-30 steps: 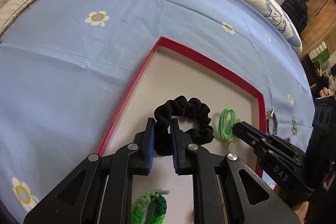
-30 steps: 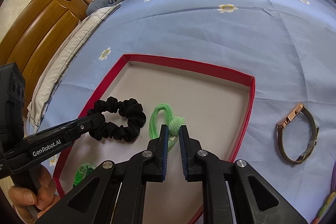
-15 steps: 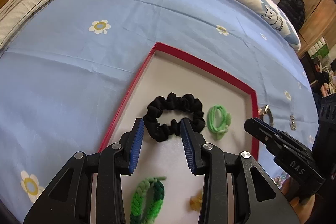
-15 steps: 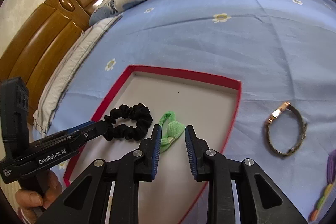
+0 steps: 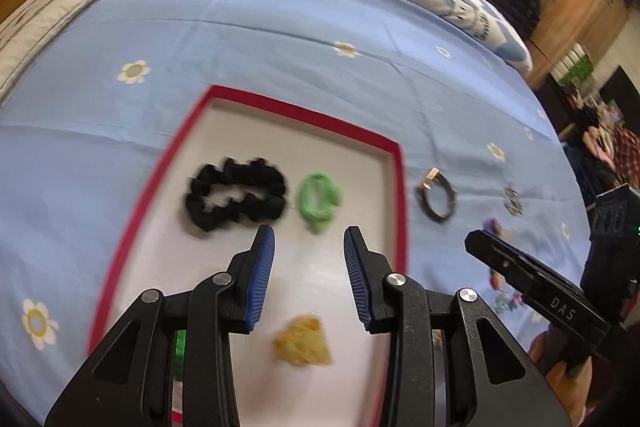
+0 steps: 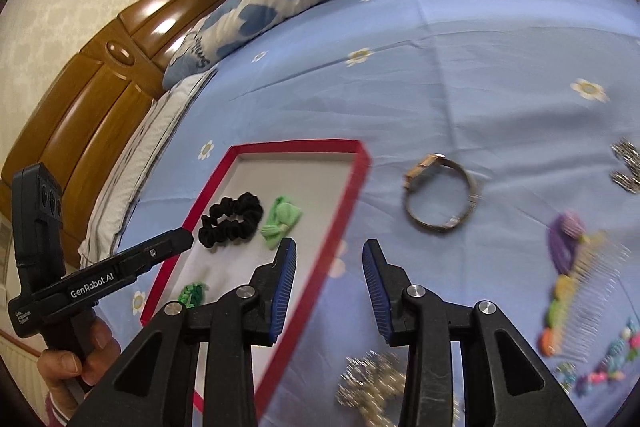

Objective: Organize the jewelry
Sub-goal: 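Move the left gripper to the gold watch while the right moves to the clear comb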

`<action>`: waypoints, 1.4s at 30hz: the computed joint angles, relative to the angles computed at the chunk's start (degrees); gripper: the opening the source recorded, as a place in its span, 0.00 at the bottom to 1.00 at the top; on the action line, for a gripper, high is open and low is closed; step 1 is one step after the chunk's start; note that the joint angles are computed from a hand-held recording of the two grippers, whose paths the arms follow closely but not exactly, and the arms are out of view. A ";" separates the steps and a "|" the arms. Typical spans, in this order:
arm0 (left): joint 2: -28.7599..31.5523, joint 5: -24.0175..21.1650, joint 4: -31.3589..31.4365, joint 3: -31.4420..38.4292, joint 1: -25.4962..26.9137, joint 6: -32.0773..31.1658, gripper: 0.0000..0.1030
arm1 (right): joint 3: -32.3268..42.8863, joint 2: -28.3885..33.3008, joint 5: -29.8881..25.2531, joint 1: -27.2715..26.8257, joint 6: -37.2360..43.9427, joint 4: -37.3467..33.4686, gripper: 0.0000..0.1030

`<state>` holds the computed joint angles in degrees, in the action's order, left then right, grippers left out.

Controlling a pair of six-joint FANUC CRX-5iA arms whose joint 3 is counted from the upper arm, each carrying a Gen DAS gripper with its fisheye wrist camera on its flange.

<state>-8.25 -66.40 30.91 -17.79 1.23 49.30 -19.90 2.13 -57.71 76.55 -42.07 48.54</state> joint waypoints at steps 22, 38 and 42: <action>-4.45 -1.52 -0.72 -2.64 -8.78 -0.61 0.33 | -8.65 -9.30 -19.83 15.65 -18.10 -3.79 0.38; 4.22 4.40 -7.80 5.37 -19.28 4.33 0.33 | -15.34 -14.28 -21.35 18.59 -26.43 -6.44 0.38; 8.24 5.02 -10.07 9.09 -21.66 5.08 0.33 | -16.40 -14.74 -20.07 18.09 -26.89 -6.05 0.38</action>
<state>-0.02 -61.37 20.84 -8.69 -20.43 54.39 -36.30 -12.61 -77.77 94.64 -68.97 42.49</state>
